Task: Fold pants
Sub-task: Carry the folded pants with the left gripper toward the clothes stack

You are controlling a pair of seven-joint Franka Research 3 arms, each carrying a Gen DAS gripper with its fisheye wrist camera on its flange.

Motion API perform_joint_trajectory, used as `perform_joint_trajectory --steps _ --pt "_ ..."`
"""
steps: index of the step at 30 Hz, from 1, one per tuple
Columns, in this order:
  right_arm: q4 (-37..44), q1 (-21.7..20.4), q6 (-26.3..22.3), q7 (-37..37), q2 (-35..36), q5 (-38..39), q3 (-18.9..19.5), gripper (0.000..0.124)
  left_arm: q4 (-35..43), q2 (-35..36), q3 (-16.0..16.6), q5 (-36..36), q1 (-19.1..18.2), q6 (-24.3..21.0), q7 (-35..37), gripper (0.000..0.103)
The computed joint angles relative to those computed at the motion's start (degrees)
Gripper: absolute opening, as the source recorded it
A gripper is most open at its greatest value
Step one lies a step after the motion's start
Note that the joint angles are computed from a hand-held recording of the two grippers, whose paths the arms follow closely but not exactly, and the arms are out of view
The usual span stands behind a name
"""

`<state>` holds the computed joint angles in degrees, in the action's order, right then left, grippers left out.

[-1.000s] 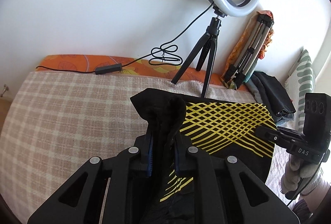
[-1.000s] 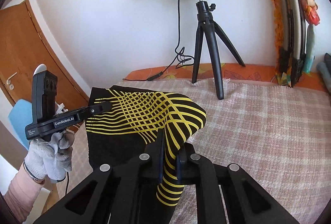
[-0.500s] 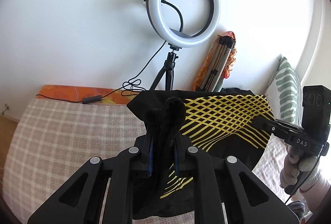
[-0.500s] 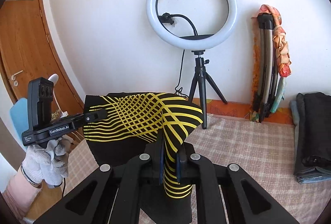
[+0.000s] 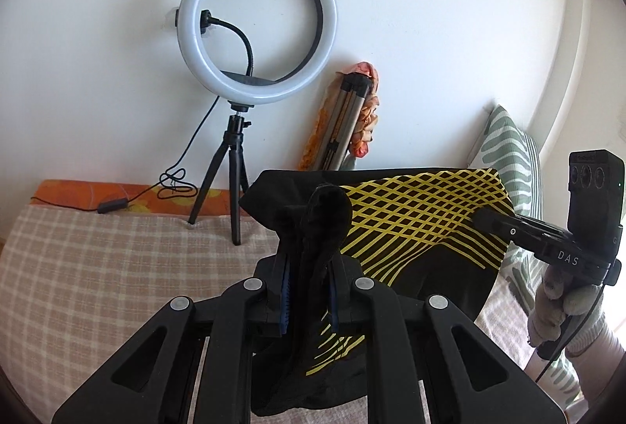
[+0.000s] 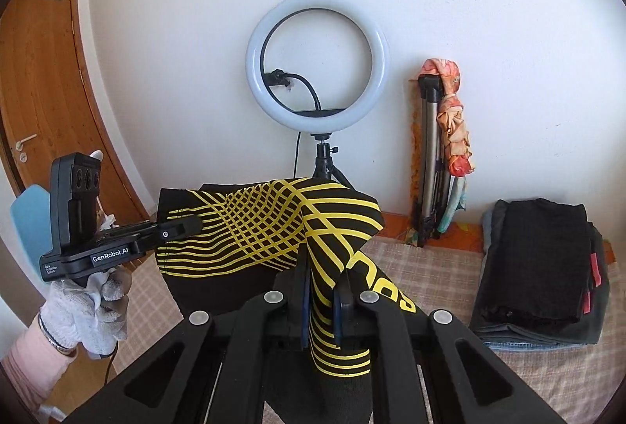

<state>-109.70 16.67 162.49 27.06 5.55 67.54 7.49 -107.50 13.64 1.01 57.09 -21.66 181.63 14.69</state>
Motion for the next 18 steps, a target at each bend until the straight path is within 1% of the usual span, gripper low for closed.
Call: perform_joint_trajectory --steps 2,4,8,10,13,18 --pt "-0.15 -0.65 -0.58 -0.2 -0.52 -0.62 -0.65 0.006 1.77 1.36 -0.13 -0.28 -0.75 -0.05 -0.27 0.013" --pt "0.32 -1.38 -1.95 0.4 -0.43 -2.01 -1.38 0.006 4.08 3.29 -0.88 -1.97 -1.03 -0.36 0.98 0.013" --pt "1.85 -2.71 -2.95 1.86 0.46 -5.86 -2.27 0.006 8.22 6.63 -0.74 -5.19 -2.8 -0.57 3.49 0.012" --pt "2.98 -3.57 -3.85 2.18 1.01 -7.04 -2.5 0.006 10.43 8.38 -1.25 -7.51 -3.11 -1.13 5.75 0.012" --pt "4.46 -4.89 -4.88 1.64 1.77 -8.04 -2.67 0.006 14.24 11.38 -3.23 -12.16 -2.52 -2.34 10.49 0.012" --pt "8.99 -7.45 -7.04 2.53 4.84 -10.74 -3.28 0.006 22.28 16.84 -4.56 -17.82 -3.31 -4.57 17.04 0.012"
